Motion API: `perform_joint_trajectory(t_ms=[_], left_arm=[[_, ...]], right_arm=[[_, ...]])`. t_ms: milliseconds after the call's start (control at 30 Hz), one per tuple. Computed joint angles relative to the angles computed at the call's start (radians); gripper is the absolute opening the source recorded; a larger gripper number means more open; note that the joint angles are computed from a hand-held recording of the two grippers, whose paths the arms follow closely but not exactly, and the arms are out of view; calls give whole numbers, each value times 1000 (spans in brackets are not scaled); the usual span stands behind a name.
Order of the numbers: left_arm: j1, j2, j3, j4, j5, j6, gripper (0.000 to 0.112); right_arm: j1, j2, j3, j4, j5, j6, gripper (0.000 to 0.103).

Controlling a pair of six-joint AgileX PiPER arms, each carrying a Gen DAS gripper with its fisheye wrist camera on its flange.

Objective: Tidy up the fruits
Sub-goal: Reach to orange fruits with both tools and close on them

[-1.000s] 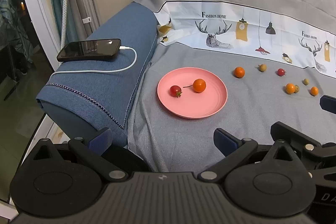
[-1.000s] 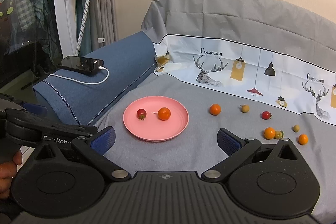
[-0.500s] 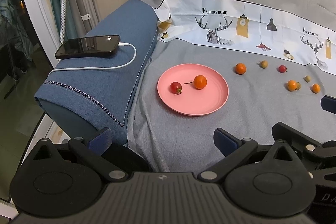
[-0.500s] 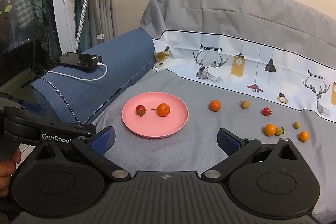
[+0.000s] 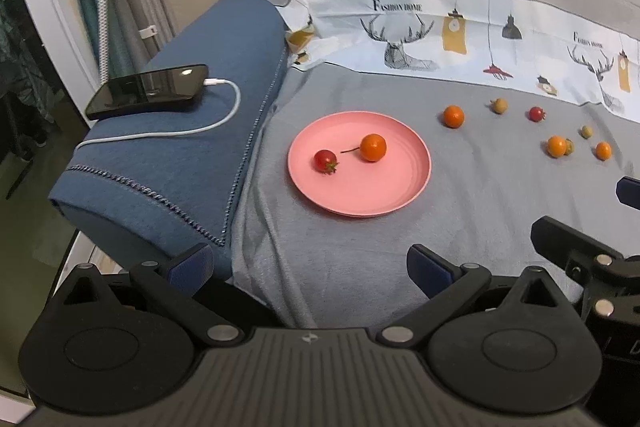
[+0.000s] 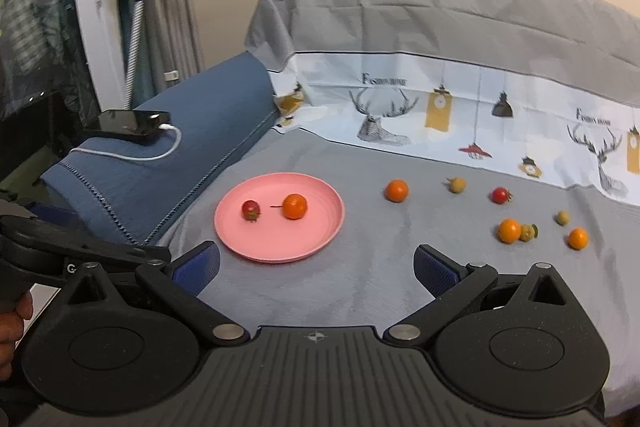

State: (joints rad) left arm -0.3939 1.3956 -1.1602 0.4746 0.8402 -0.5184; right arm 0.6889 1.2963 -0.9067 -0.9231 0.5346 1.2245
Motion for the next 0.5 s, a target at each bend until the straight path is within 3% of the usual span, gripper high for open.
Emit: perform_joint_trajectory(t_ms=[300,500], left_arm=[[-35,222,-224,-61,40,66,103],[-72,501,-571,-145,121,111,103]], right_arm=[[-198,8,74,27,-110,17,102],[-439,86,100,-116,-201,152,102]])
